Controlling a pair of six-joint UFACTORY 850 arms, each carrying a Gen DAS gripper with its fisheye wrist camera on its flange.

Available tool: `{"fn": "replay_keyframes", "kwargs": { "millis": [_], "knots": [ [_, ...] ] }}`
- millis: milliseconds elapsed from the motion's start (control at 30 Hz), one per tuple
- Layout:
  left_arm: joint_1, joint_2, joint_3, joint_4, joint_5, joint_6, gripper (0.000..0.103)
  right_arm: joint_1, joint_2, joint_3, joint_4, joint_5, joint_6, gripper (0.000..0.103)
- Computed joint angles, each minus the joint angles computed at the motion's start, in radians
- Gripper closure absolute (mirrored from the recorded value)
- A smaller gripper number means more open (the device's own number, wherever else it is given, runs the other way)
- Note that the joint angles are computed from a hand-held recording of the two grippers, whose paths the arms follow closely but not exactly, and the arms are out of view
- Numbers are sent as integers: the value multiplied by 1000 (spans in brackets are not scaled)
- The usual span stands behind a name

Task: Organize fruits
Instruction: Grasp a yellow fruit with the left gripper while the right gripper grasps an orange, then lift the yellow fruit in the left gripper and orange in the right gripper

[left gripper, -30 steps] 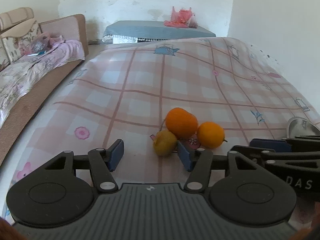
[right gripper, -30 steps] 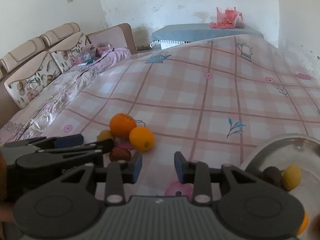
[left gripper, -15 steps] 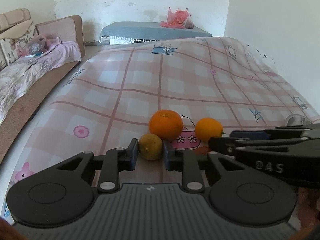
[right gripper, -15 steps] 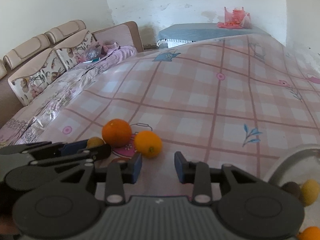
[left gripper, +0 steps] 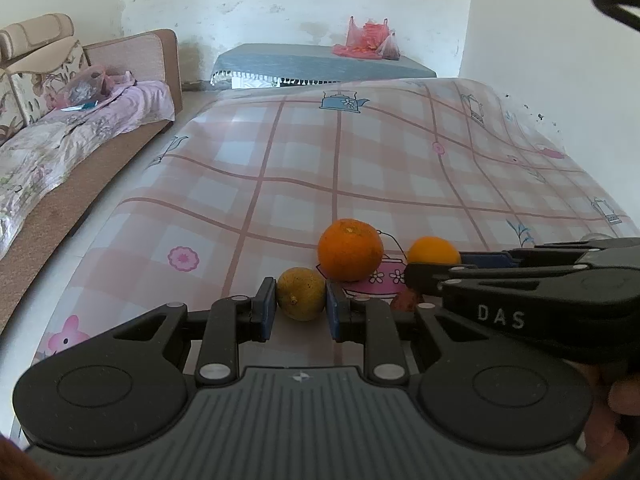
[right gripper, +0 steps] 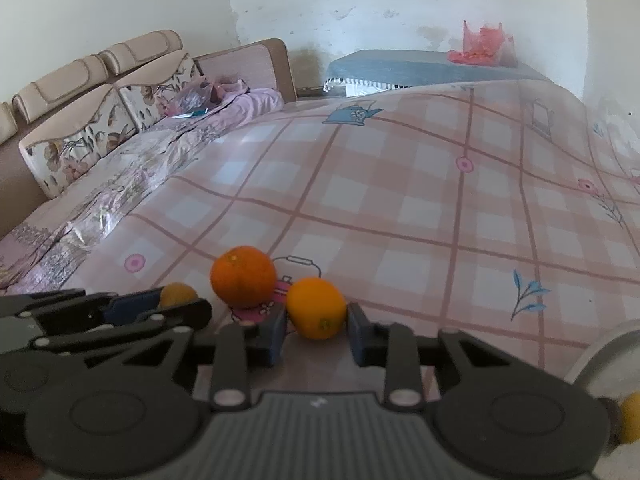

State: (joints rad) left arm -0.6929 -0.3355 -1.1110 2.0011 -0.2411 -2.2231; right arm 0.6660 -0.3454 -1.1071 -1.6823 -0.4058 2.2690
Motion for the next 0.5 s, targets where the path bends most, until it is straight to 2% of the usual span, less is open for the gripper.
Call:
{"fn": "replay_keyframes", "kwargs": {
  "millis": [267, 500],
  "knots": [
    [-15, 16, 7, -126, -23, 85, 76, 27, 50, 36, 23, -44, 13, 73],
    [-33, 48, 29, -131, -39, 69, 76, 63, 94, 70, 74, -85, 15, 73]
  ]
}}
